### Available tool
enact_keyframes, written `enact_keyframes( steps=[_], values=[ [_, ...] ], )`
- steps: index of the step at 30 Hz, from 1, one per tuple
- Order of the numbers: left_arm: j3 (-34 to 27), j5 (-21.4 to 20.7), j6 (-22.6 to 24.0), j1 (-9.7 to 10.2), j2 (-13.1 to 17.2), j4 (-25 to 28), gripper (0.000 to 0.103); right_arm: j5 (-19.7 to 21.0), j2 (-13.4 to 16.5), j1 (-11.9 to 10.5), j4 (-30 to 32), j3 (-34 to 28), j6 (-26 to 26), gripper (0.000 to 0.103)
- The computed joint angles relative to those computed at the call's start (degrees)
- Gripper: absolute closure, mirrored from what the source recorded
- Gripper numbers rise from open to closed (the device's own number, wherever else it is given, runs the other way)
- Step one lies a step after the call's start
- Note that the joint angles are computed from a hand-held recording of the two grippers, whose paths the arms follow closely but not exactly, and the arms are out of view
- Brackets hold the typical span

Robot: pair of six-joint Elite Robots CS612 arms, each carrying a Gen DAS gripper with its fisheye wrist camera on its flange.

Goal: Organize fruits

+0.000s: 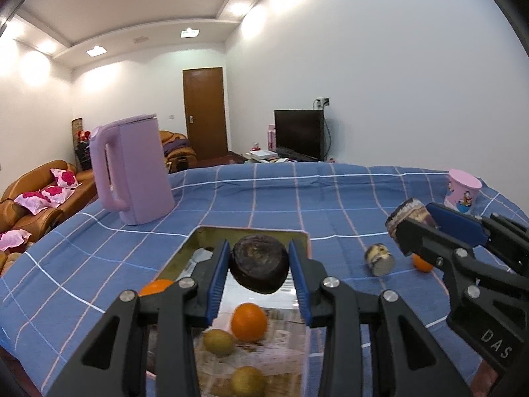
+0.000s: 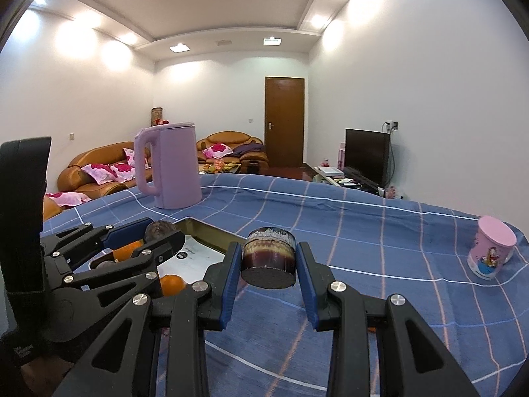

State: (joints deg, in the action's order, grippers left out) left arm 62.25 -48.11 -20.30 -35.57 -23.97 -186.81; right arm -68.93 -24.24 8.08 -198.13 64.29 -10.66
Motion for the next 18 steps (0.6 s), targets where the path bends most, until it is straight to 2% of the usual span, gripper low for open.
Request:
enact_keyframes(
  steps=[6,18],
  values=[
    [1.53,-0.49,-2.72,1.08,-1.07,1.80,0.065,0.85,0.59,0.77,1.70,-1.33,-0.77,0.067],
    [2.20,-4.61,-7.05,3.20,-2.17,6.85,0.065,2.35,1.37,2.01,6.54,-3.41,-3.24,0.067]
  ],
)
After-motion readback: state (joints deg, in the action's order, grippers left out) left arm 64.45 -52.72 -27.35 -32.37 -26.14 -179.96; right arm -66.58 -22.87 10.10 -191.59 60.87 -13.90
